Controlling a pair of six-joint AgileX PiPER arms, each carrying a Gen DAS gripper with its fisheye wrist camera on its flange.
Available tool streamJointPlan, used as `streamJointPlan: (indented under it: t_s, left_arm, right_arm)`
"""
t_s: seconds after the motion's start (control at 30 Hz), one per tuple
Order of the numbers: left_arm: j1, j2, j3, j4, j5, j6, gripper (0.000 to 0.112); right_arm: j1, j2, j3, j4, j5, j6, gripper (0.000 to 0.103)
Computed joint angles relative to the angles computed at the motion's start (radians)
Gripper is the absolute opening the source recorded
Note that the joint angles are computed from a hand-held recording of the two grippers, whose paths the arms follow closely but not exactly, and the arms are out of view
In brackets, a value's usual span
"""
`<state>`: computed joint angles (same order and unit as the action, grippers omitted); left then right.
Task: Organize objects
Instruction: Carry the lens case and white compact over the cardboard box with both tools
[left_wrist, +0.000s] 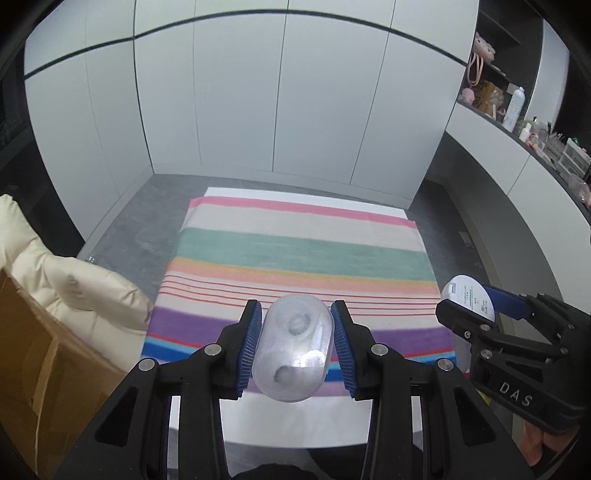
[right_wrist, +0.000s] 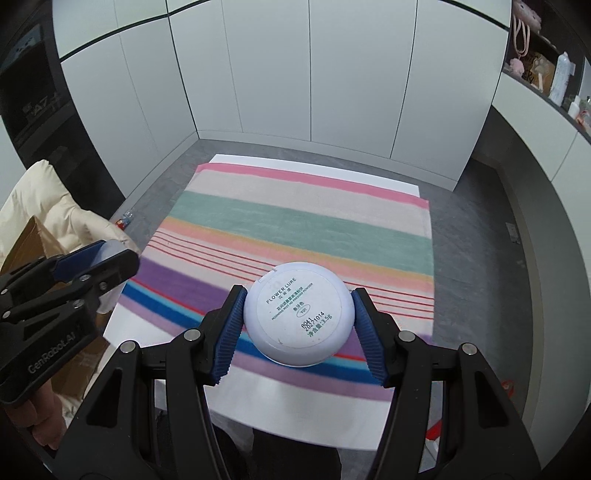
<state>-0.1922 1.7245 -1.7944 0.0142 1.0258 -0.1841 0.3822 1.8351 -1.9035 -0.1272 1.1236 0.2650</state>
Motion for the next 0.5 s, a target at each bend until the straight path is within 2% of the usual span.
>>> streamJointPlan:
  t_s: [0.2,0.5]
  left_arm:
    - [-0.001,-0.130,0.133,0.019,-0.034,-0.014,0.039]
    - [0.046,-0.198,0.231,-0.028,-0.100,0.058,0.039]
  right_arm:
    - [0.029,-0.094,0.090,-0.029,0.002,0.013,0.060]
    - [0.050,-0.148,0.209,-0.051,-0.088,0.041,0.060]
